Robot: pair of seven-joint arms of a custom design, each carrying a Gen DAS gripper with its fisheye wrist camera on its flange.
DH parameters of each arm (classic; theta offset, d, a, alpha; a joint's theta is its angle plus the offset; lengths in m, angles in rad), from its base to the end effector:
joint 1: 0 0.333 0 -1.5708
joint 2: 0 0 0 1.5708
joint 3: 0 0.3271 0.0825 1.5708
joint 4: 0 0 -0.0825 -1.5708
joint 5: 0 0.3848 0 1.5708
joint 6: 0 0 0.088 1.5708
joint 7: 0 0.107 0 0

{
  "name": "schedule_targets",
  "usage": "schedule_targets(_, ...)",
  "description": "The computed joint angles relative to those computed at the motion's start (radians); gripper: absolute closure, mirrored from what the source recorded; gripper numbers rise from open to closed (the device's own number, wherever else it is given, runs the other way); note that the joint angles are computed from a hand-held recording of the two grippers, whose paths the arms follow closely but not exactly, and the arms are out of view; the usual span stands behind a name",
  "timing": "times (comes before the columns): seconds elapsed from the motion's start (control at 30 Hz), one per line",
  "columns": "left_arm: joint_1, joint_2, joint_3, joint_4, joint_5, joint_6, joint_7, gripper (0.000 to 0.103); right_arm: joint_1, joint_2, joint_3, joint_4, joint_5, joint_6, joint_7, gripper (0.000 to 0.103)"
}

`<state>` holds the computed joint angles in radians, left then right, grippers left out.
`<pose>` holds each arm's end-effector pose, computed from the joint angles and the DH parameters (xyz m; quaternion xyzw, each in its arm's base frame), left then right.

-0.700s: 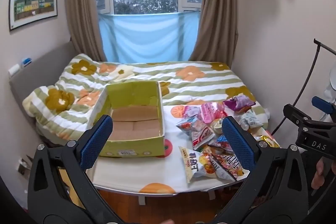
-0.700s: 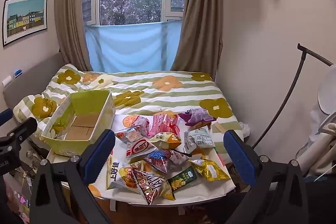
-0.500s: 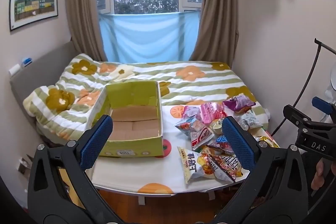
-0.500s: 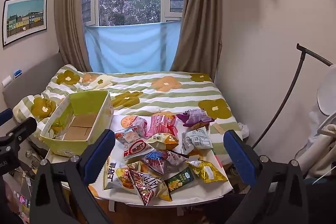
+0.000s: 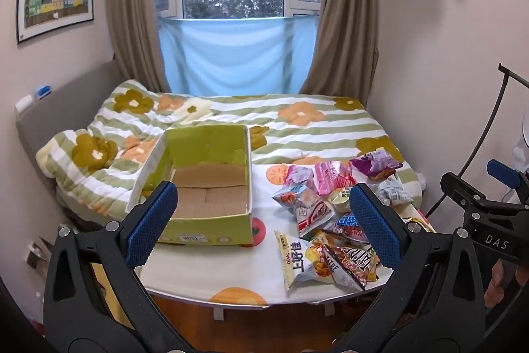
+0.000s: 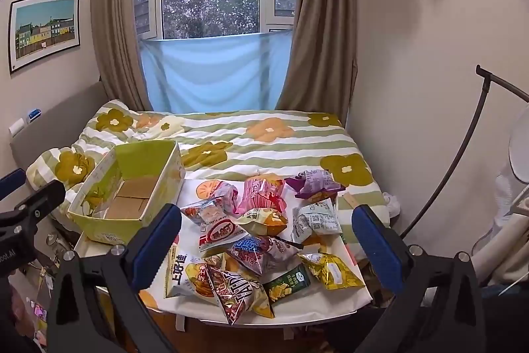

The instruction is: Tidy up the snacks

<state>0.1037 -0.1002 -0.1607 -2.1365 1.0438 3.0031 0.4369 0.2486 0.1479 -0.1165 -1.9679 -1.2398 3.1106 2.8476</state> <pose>0.5478 -0.0969 0.5455 -0.6426 0.5831 -0.3359 0.3665 0.5931 0.1629 0.4813 -0.6445 0.5893 -0.3291 0.3592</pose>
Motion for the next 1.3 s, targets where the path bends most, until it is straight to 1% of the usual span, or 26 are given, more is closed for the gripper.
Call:
schedule_targets(0.13,-0.003,0.005,0.003,0.001,-0.010,-0.002,0.009,0.000,-0.003,-0.001,0.004,-0.005,0.037,-0.003,-0.033,0.000)
schedule_targets(0.33,-0.006,0.011,0.006,0.005,-0.004,-0.004,0.005,0.000,0.005,-0.007,0.001,-0.004,0.039,-0.011,-0.037,0.000)
schedule_targets(0.43,-0.012,0.009,0.013,0.003,-0.044,-0.008,0.044,0.000,0.000,0.000,-0.006,-0.004,0.035,0.001,-0.036,0.000)
schedule_targets(0.53,-0.009,0.011,0.012,0.003,-0.050,-0.005,0.050,0.000,0.004,0.004,-0.011,0.000,0.021,0.005,-0.019,0.000)
schedule_targets(0.6,-0.008,0.014,0.013,0.002,-0.058,0.003,0.058,0.000,0.004,0.001,-0.006,-0.001,0.038,-0.002,-0.036,0.000)
schedule_targets(0.73,-0.010,0.017,0.015,0.000,-0.075,0.012,0.077,0.000,0.011,0.002,-0.011,0.004,0.000,-0.007,0.002,0.000)
schedule_targets(0.9,-0.011,0.023,0.011,0.006,-0.062,0.013,0.073,0.000,0.007,0.005,-0.005,0.012,-0.056,-0.012,0.067,0.000)
schedule_targets(0.97,-0.011,0.024,0.013,0.006,-0.062,0.016,0.074,0.000,-0.004,0.001,0.002,0.007,-0.031,-0.009,0.042,0.000)
schedule_targets(1.3,-0.015,0.027,0.016,0.005,-0.059,0.019,0.071,0.000,-0.011,-0.001,0.006,0.005,-0.042,-0.008,0.057,0.000)
